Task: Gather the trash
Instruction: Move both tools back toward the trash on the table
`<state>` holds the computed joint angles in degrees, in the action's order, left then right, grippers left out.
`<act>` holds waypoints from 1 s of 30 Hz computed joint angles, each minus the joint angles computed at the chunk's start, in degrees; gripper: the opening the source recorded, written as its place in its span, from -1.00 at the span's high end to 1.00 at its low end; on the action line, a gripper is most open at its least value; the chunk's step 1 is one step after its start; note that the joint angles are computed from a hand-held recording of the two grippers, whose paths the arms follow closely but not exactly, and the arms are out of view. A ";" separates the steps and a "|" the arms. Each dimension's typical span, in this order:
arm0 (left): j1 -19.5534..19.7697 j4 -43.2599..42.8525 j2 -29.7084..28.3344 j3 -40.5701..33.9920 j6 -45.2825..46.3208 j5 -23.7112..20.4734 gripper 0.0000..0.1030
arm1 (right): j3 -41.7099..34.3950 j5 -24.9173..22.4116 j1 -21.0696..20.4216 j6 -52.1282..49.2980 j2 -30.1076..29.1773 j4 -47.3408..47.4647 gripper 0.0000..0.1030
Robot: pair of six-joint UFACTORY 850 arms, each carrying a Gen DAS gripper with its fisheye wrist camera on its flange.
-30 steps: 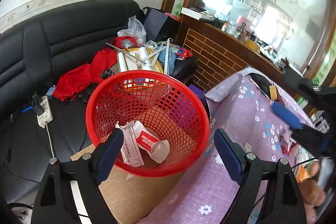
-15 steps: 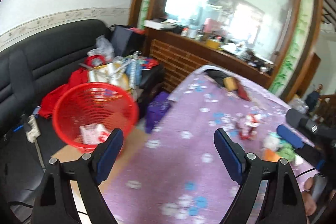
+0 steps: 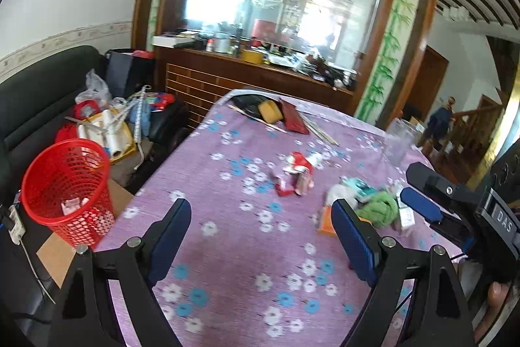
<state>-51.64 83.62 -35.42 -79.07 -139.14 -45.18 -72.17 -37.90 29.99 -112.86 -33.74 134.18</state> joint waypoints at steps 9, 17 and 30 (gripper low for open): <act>-0.33 -2.46 -4.46 -6.47 5.19 3.72 -0.71 | 3.07 0.03 -3.92 -1.00 1.39 1.85 -0.51; 0.00 -5.27 -7.30 -10.63 9.85 6.29 -0.71 | 2.11 1.70 -5.76 -0.57 0.58 0.75 -0.51; 1.80 -11.23 -11.74 -16.17 16.47 11.69 -0.71 | 1.61 5.51 -7.72 -1.30 0.32 1.74 -0.50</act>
<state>-49.84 72.39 -47.16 -95.24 -122.67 -33.49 -70.56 -32.39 22.27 -114.16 -33.43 135.93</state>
